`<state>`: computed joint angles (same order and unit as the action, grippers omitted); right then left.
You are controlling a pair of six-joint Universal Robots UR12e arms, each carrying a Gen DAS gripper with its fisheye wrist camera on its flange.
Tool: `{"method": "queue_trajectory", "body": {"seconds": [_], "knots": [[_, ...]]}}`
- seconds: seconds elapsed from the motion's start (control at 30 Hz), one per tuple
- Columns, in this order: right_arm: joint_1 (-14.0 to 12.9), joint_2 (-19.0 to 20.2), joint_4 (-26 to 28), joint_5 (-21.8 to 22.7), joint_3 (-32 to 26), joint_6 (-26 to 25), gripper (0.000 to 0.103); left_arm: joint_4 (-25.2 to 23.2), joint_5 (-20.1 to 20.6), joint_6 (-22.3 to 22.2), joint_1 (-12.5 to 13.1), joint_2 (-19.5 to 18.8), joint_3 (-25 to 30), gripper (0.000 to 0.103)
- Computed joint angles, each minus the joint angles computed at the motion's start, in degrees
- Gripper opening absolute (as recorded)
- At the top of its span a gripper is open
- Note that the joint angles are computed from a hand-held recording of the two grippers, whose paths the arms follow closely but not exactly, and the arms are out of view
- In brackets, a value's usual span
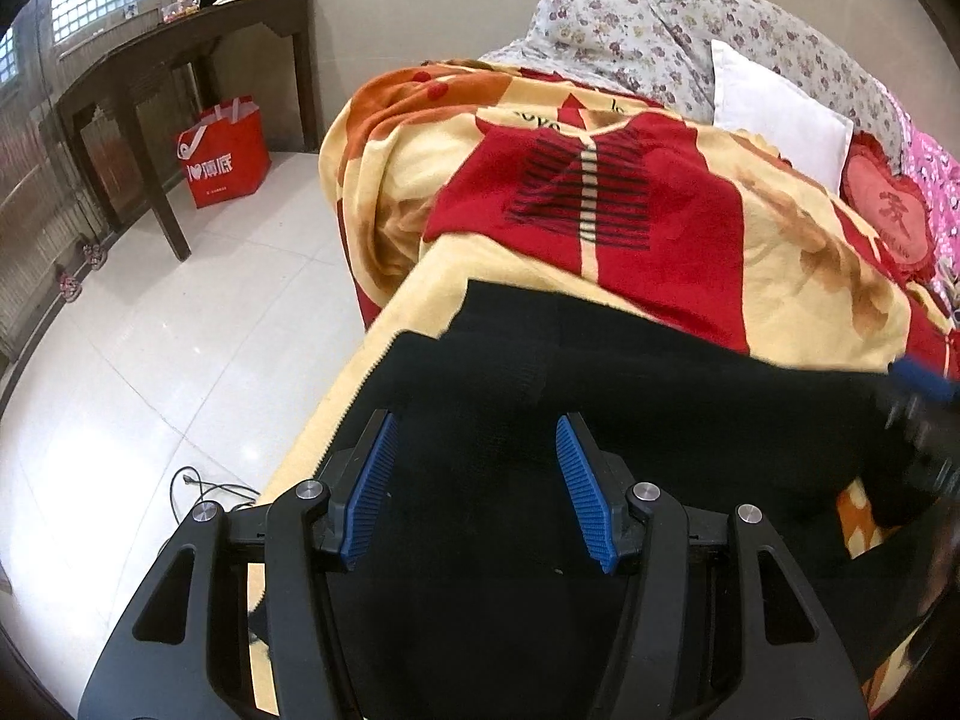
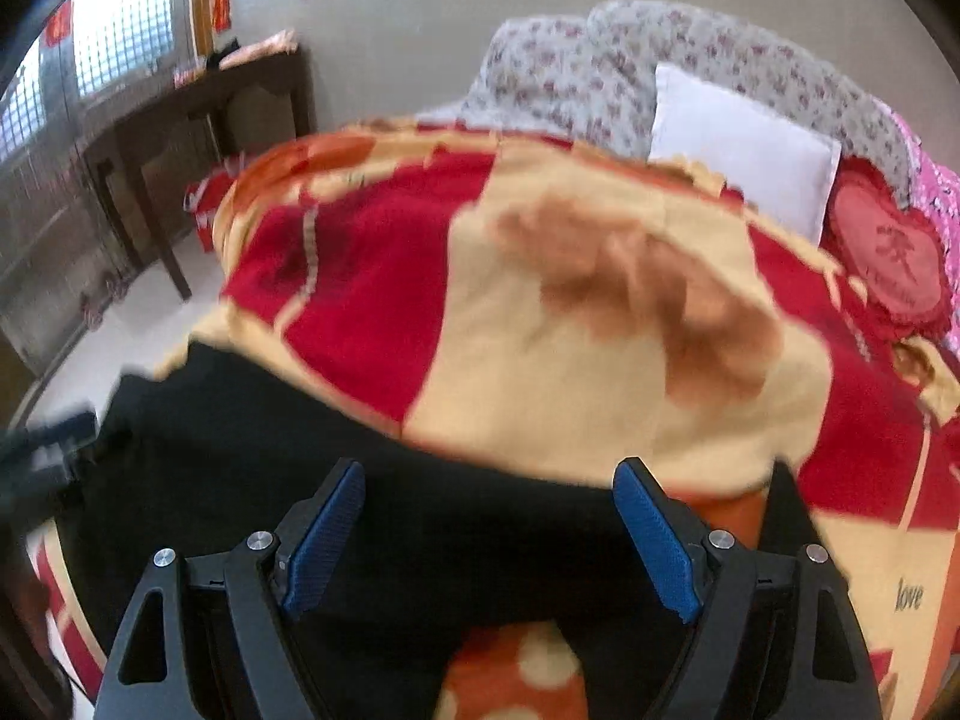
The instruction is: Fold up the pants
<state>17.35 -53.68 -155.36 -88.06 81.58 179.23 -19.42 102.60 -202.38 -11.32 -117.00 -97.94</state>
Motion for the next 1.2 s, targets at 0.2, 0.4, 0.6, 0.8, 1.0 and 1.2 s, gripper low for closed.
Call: {"method": "queue_trajectory", "body": {"seconds": [0.2,0.4,0.6,0.8,1.0,1.2], "knots": [[-0.19,-1.15,1.93,3.05,3.4,-0.65,0.083,0.07,-1.3,-0.63,0.66,0.08,0.6,0.055],[-0.93,-3.09,-1.82,8.02,4.26,-0.25,0.083,-0.44,-0.87,0.21,0.43,0.0,1.0,0.055],[-0.4,-0.28,-1.98,14.04,-1.93,-6.83,0.083,-1.43,-4.01,0.16,1.5,-0.14,1.8,0.055],[1.92,6.86,14.66,10.63,-14.61,-20.11,0.061,-5.11,-3.74,1.43,2.63,-1.32,3.99,0.055],[2.01,11.17,26.38,12.29,-22.02,-28.15,0.056,-5.2,-4.59,1.02,3.87,-1.31,3.68,0.055],[1.4,12.17,31.8,17.84,-23.98,-32.14,0.038,-6.16,-5.85,1.98,4.13,-2.05,4.71,0.055]]}}
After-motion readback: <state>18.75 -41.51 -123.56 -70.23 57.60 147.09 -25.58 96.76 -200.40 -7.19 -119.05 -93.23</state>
